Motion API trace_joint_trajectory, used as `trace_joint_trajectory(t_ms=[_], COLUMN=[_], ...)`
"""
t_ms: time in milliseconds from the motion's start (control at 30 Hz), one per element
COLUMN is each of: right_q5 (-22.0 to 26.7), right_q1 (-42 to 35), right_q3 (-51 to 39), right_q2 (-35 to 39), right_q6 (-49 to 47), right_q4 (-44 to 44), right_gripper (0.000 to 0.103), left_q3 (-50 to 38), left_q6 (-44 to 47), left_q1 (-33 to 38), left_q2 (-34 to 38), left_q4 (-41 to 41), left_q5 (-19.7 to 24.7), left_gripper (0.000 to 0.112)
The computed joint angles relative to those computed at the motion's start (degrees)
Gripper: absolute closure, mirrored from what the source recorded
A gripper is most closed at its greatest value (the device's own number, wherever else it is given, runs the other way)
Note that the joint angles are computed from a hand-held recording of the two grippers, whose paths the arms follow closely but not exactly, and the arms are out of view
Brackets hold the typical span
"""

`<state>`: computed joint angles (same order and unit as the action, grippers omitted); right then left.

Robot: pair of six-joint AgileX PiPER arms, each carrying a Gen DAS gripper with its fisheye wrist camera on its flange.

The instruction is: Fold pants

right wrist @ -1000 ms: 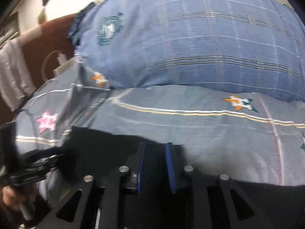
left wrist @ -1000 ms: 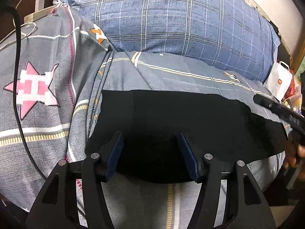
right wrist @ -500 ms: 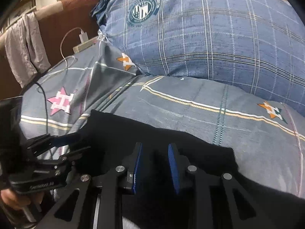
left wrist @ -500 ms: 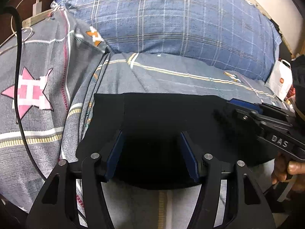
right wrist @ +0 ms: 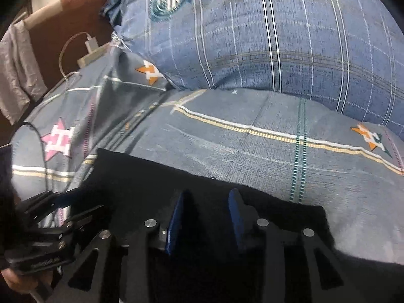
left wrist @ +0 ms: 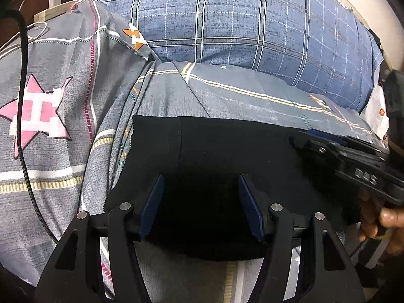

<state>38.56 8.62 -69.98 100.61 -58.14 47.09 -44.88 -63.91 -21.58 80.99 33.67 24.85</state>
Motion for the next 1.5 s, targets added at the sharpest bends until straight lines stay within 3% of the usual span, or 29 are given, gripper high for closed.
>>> trace_joint_trajectory(t_ms=[267, 367, 500, 600, 767, 1067, 1167, 1500], right_q5=[5.93, 3.26, -4.81, -0.04, 3.08, 4.87, 5.92, 10.23], right_q1=[-4.21, -2.13, 1.13, -2.04, -9.63, -19.00, -21.89, -34.78], right_q3=[11.41, 16.27, 22.83, 21.53, 19.87, 18.63, 18.87, 17.31], right_q2=[-10.60, -11.55, -14.85, -16.27, -16.55, -12.11, -12.78, -11.12], right_q6=[-11.84, -12.17, -16.44, -16.08, -15.50, -14.99, -15.80, -18.07], right_q4=[4.74, 3.60, 4.42, 5.04, 5.94, 3.68, 3.76, 5.00], right_gripper=[0.068, 0.067, 0.067, 0.067, 0.066, 0.066, 0.066, 0.065], left_q3=[2.02, 3.43, 3.13, 1.83, -1.53, -5.66, -7.36, -14.76], left_q6=[-5.04, -8.76, -11.75, -11.09, -11.18, -10.15, -12.14, -6.02], left_q1=[-3.09, -4.02, -6.66, -7.55, -10.28, -13.21, -15.19, -18.10], left_q2=[-2.89, -2.52, -2.53, -3.46, -1.76, 5.50, 7.31, 11.53], left_q4=[3.42, 5.97, 9.10, 8.39, 9.20, 8.02, 10.51, 7.24], left_q5=[2.80, 2.50, 5.61, 7.15, 7.62, 4.40, 6.44, 6.46], left_gripper=[0.051, 0.051, 0.051, 0.051, 0.051, 0.051, 0.051, 0.051])
